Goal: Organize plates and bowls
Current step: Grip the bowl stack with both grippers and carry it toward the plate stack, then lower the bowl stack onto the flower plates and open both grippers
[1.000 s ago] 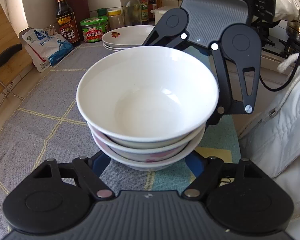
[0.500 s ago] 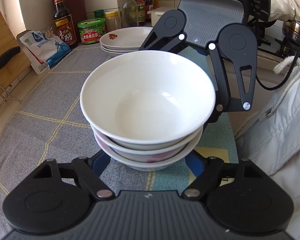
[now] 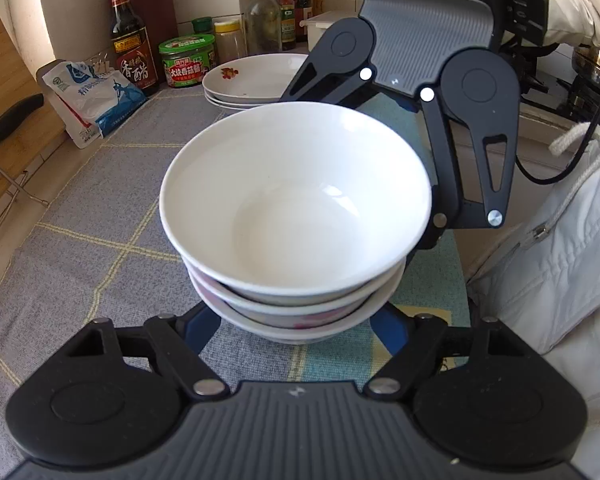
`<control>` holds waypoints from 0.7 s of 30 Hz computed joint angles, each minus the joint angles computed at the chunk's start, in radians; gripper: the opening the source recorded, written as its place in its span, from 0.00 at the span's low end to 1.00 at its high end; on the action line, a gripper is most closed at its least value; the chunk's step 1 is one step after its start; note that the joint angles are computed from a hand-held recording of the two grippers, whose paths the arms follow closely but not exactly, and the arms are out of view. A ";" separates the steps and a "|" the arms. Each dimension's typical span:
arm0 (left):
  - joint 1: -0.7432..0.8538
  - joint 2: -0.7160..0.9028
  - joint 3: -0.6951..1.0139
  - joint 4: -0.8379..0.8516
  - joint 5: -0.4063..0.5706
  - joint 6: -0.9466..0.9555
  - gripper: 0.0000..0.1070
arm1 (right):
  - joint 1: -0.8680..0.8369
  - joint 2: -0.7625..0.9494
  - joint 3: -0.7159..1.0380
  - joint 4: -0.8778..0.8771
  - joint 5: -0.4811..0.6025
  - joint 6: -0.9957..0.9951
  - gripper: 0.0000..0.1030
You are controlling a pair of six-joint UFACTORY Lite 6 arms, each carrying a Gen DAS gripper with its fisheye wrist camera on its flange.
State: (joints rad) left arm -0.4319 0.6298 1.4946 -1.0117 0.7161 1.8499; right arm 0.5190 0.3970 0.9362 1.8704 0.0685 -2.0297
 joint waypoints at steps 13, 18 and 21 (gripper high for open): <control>-0.113 0.053 0.181 0.082 -0.040 -0.244 0.76 | -0.165 -0.207 -0.131 -0.657 0.109 0.478 0.81; -0.186 0.123 0.310 0.136 -0.064 -0.380 0.76 | -0.304 -0.302 -0.195 -0.737 0.201 0.432 0.81; -0.231 0.202 0.444 0.191 -0.063 -0.482 0.76 | -0.398 -0.345 -0.218 -0.785 0.260 0.399 0.81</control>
State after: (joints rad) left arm -0.6632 0.8318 1.9388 -0.8205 0.6536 1.3680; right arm 0.1207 0.0518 0.7184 1.0854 0.3287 -1.6309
